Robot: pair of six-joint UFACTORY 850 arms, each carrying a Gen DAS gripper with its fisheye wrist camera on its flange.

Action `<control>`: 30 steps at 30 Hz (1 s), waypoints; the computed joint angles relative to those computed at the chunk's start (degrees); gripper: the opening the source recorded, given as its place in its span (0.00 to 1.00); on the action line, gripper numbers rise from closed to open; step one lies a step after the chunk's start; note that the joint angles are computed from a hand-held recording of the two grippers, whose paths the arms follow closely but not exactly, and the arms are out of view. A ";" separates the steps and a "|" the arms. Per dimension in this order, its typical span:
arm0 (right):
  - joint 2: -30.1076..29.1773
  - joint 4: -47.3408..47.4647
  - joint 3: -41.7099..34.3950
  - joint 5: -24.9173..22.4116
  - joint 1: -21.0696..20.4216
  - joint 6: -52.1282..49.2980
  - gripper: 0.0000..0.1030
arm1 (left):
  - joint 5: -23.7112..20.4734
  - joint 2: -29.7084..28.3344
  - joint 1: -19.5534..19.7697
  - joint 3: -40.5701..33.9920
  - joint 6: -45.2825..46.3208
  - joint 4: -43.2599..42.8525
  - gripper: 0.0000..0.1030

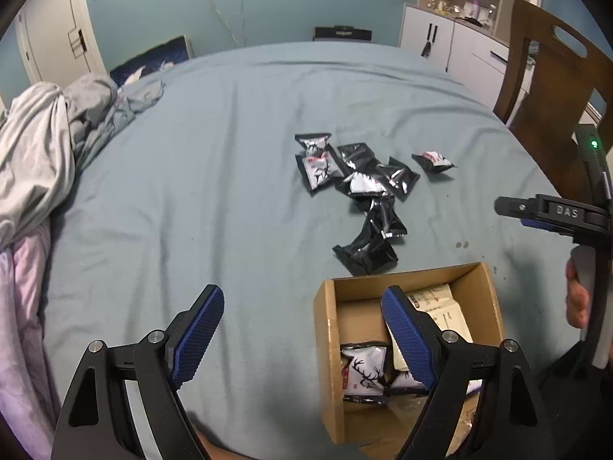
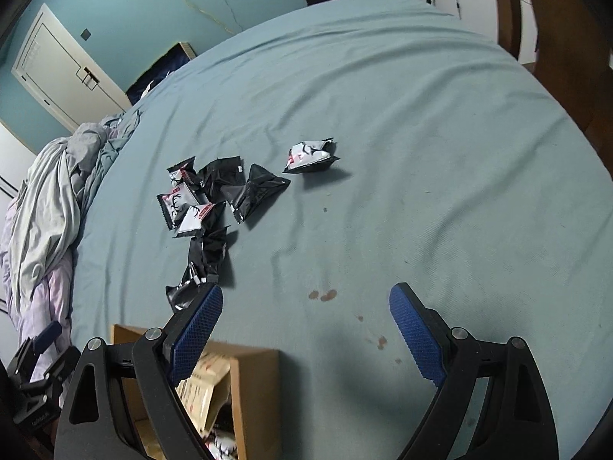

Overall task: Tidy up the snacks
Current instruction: 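Grasp a white deer-logo packet from the pile with the right gripper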

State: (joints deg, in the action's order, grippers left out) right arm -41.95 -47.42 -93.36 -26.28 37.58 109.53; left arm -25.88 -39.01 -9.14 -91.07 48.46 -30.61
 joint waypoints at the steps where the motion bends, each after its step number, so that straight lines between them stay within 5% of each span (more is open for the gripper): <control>1: -0.62 1.09 -0.85 0.44 -0.29 -1.75 0.86 | -0.50 -0.32 0.04 -0.38 -0.60 0.36 0.83; 6: -5.07 8.75 -7.37 0.50 -2.33 -14.83 0.86 | -1.53 -1.45 0.14 -1.58 -1.90 1.89 0.83; 9: -8.75 11.17 -13.27 -3.70 -3.12 -20.86 0.86 | -1.75 -1.81 -0.06 -1.86 -2.55 3.26 0.83; 12: -11.06 7.66 -16.77 -7.71 -4.04 -19.10 0.86 | -3.05 -2.24 -0.11 -2.44 -2.86 3.49 0.83; 23: -18.96 12.12 -27.03 -7.16 -8.96 -25.66 0.86 | -0.62 -3.97 -1.51 -4.00 -4.73 7.42 0.83; 24: -20.84 14.71 -29.90 -8.27 -9.34 -28.89 0.76 | -0.59 -4.63 -1.80 -4.87 -5.20 8.19 0.83; 25: -22.35 17.54 -32.17 -8.99 -9.73 -32.09 0.55 | -0.61 -5.28 -2.11 -5.81 -5.73 9.06 0.83; 27: -25.19 21.65 -36.30 -10.80 -10.29 -36.92 0.49 | -0.51 -6.59 -2.77 -7.76 -6.35 10.43 0.83; 30: -22.97 13.07 -33.50 -10.88 -8.97 -32.07 0.44 | 0.34 -10.72 -4.16 -13.50 -7.86 13.32 0.83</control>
State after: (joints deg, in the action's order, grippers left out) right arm -64.92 -34.35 -126.86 -37.16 28.61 77.46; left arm -25.54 -49.73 -13.30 -104.57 40.60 -17.29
